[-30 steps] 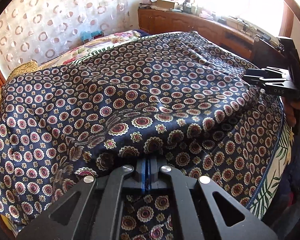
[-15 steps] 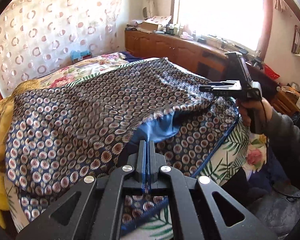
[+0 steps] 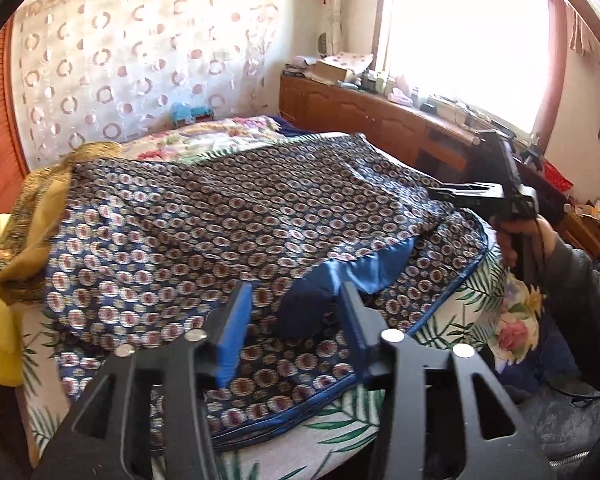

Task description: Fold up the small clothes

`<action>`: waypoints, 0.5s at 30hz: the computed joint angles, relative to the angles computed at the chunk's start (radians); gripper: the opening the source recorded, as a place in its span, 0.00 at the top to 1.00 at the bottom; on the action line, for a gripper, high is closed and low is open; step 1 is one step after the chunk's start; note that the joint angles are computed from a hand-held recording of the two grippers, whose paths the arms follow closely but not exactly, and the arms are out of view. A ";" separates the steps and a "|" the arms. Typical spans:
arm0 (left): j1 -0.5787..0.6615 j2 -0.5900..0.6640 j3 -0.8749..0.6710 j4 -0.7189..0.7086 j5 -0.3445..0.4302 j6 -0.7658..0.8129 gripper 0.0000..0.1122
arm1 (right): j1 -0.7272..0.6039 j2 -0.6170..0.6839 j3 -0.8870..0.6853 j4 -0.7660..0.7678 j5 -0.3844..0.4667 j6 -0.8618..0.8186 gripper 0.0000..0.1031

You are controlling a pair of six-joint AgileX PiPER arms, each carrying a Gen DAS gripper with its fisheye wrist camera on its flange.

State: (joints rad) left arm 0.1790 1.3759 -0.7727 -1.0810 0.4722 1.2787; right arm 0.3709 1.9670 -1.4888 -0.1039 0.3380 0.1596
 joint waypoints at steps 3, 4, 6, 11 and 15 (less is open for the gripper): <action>0.041 -0.020 0.027 -0.039 -0.020 0.039 0.32 | -0.015 -0.039 0.051 0.118 -0.008 -0.120 0.47; 0.053 -0.019 0.032 -0.060 -0.022 0.058 0.31 | -0.022 -0.050 0.067 0.183 -0.007 -0.180 0.47; 0.094 -0.013 0.035 -0.093 -0.009 0.086 0.31 | -0.024 -0.060 0.080 0.242 0.005 -0.237 0.47; 0.166 0.012 0.040 -0.128 -0.050 0.093 0.30 | -0.018 -0.020 0.025 0.188 0.066 -0.193 0.47; 0.232 0.036 0.042 -0.159 -0.075 0.107 0.31 | -0.009 0.007 -0.015 0.078 0.085 -0.075 0.47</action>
